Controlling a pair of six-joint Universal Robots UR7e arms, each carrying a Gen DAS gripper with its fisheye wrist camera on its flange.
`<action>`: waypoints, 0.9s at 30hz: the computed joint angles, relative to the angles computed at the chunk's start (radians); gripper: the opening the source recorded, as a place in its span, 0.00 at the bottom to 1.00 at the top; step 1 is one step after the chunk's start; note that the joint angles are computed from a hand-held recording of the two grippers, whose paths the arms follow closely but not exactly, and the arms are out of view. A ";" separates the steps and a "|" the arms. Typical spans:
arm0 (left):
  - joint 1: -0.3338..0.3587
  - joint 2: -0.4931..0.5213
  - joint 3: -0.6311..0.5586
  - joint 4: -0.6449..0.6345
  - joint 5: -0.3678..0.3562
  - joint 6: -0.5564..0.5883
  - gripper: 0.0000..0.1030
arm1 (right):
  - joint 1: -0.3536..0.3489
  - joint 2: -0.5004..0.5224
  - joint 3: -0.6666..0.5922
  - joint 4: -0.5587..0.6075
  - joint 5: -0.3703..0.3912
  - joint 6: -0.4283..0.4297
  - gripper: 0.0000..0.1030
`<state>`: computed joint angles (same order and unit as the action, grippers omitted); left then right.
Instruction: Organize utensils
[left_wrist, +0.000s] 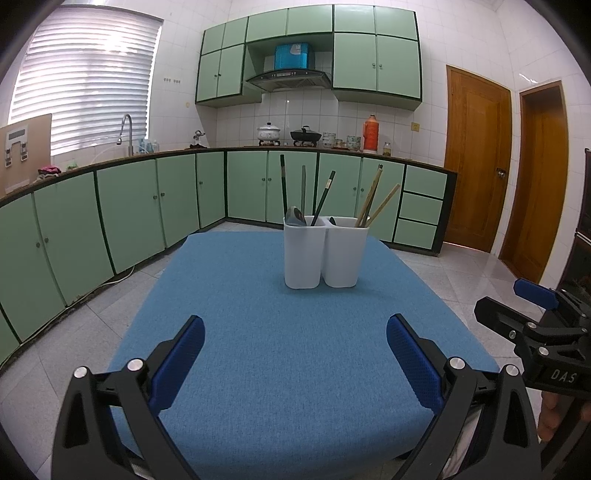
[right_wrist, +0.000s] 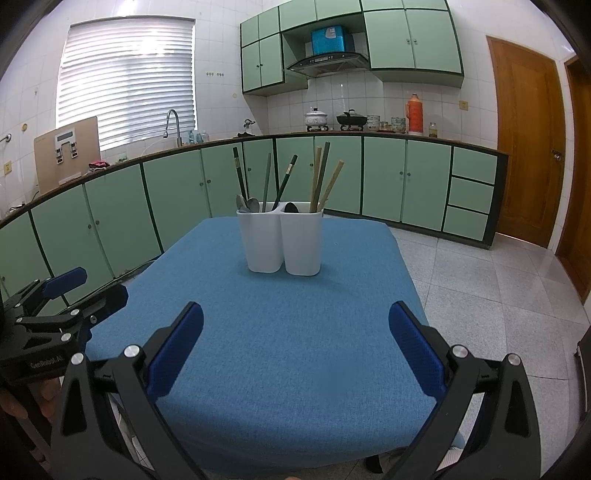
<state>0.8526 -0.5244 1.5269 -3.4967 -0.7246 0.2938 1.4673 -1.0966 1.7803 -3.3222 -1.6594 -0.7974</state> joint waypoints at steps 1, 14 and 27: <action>0.000 -0.002 0.002 0.000 0.000 0.001 0.94 | -0.001 -0.001 -0.001 0.001 0.001 0.000 0.95; -0.001 0.003 0.005 -0.007 0.001 0.005 0.94 | 0.002 0.000 -0.001 0.002 0.001 -0.001 0.95; -0.001 0.003 0.007 -0.014 0.003 0.010 0.94 | 0.003 0.001 0.000 0.001 0.001 -0.001 0.95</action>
